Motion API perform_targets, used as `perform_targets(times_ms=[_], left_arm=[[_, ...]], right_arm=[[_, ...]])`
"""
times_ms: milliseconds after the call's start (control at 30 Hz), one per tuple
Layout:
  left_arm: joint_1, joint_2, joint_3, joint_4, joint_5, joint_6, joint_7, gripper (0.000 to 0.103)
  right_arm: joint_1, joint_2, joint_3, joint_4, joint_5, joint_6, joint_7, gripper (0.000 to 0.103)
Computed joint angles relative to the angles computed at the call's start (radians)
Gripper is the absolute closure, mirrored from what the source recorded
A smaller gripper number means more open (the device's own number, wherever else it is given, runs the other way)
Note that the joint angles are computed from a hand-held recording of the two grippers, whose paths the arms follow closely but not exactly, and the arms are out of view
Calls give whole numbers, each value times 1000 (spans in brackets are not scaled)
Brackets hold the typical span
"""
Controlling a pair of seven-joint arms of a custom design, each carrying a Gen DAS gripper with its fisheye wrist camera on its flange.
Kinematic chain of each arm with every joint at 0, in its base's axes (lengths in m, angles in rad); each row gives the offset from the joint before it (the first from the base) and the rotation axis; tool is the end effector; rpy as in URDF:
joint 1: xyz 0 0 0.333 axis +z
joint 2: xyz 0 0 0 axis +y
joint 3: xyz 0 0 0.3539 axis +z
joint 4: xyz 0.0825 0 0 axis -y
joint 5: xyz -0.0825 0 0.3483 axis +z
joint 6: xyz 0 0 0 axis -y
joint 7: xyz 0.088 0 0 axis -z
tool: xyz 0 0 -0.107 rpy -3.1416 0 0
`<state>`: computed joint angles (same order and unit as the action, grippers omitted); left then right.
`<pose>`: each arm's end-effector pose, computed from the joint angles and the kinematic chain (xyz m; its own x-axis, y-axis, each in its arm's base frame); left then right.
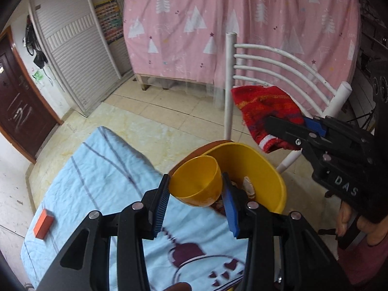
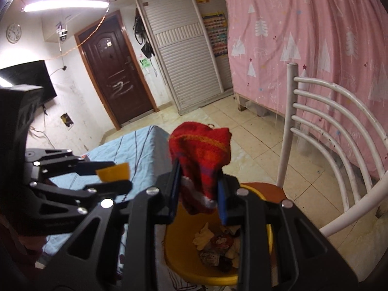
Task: Collect trash
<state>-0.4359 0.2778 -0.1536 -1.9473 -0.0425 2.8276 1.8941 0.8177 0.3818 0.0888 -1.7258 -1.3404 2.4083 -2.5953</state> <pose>0.5347 -0.3438 0.4676 -0.7296 -0.6753 -0.1082 -0.5159 0.6473 -0.5611 0.4230 0.5171 0.4521 -0.1279 -0.9502 -0.2842 -0.5182 0.3084 -0.7977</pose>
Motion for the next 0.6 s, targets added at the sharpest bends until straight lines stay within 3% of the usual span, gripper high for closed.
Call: perform_targets(times_ms=[67, 133, 300, 467, 533, 600], left_arm=[[-2, 19, -8, 28, -11, -23, 3, 64], [-8, 31, -7, 45, -14, -33, -4, 50], [-24, 40, 17, 47, 7, -30, -40, 45], [15, 17, 5, 16, -33, -7, -20, 45], [31, 5, -1, -2, -54, 9, -10, 45], [49, -11, -5, -26, -80, 32, 1, 45]], right_arm=[[-2, -7, -2, -14, -7, 4, 15, 78], [-7, -10, -2, -21, -12, 10, 27, 78], [-20, -6, 1, -29, -14, 39, 41, 76], [-24, 19, -2, -2, 19, 56, 5, 59], [-17, 28, -6, 11, 31, 50, -4, 43], [-10, 38, -9, 28, 38, 46, -14, 40]])
